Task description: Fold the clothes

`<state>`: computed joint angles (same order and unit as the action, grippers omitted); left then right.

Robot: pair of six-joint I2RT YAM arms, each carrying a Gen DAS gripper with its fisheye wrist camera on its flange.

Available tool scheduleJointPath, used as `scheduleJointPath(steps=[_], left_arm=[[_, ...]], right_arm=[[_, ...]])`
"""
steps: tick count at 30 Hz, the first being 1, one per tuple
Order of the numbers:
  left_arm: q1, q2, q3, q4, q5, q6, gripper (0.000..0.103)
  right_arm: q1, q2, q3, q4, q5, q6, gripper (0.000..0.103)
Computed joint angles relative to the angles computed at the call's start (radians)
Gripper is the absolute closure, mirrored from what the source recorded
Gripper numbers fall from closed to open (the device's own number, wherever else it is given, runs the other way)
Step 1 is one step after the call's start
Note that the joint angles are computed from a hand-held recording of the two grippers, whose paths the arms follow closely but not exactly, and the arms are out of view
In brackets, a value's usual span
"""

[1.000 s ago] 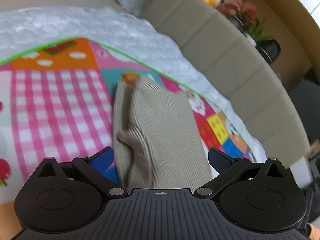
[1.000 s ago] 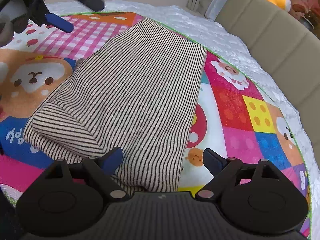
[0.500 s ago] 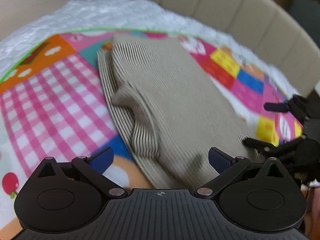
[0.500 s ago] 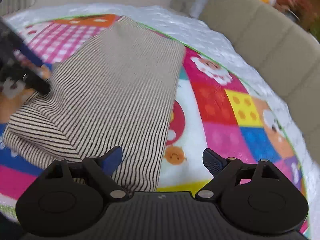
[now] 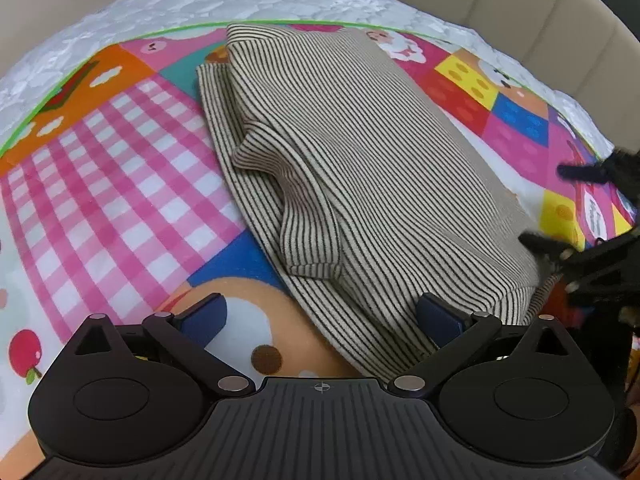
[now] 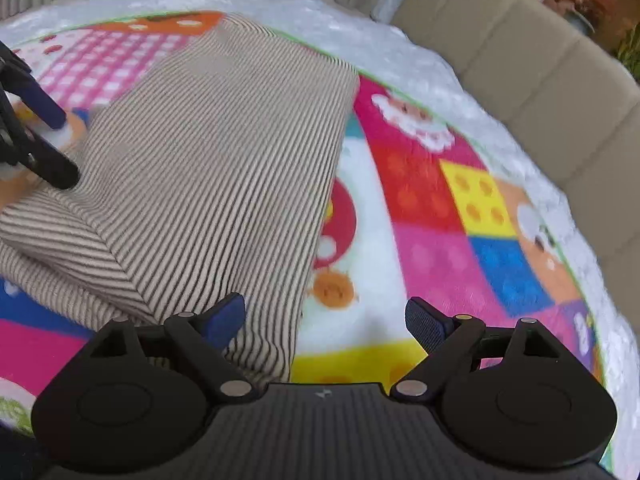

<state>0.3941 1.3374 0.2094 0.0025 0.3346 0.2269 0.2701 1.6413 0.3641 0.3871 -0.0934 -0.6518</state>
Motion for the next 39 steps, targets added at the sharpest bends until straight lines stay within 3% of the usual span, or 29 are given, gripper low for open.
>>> scheduleJointPath(steps=[4,7,9,13,15,22,25,30,35,36,37,39], left_arm=[[0.007,0.002,0.005,-0.006,0.005,-0.001,0.000],[0.005,0.004,0.006,-0.004,0.003,-0.007,0.000],[0.000,0.001,0.005,-0.003,0.000,-0.012,0.000],[-0.004,-0.017,0.000,-0.009,-0.007,-0.021,0.000],[0.010,-0.029,0.000,-0.018,-0.004,-0.018,0.000],[0.071,-0.122,0.015,-0.095,-0.004,-0.026,0.000],[0.073,-0.158,0.022,-0.128,-0.015,-0.023,0.000],[0.050,-0.142,0.019,-0.108,-0.035,-0.026,0.000],[0.073,-0.153,0.013,-0.113,-0.015,-0.014,0.000],[0.079,-0.155,0.013,-0.114,-0.011,-0.011,0.000],[0.083,-0.155,0.013,-0.113,-0.006,-0.008,0.000],[0.091,-0.157,0.013,-0.115,0.004,-0.001,0.000]], right_arm=[[-0.009,-0.083,-0.011,-0.043,-0.032,-0.003,0.015],[-0.027,-0.161,-0.022,-0.083,-0.113,0.002,0.015],[-0.014,-0.140,-0.013,-0.104,-0.120,0.017,0.015],[0.012,-0.055,-0.021,-0.033,-0.087,0.027,0.013],[0.006,-0.098,0.000,-0.098,-0.097,0.007,0.013],[-0.063,-0.367,-0.042,-0.342,-0.295,-0.296,0.013],[-0.018,-0.402,-0.046,-0.427,-0.321,-0.345,0.013],[0.147,-0.311,-0.077,-0.352,-0.239,-0.303,0.013],[0.285,-0.190,-0.140,-0.118,-0.116,-0.264,0.013],[0.297,-0.176,-0.149,-0.083,-0.106,-0.258,0.018],[0.265,-0.176,-0.120,-0.126,-0.139,-0.221,0.028],[0.198,-0.173,-0.050,-0.225,-0.208,-0.138,0.038]])
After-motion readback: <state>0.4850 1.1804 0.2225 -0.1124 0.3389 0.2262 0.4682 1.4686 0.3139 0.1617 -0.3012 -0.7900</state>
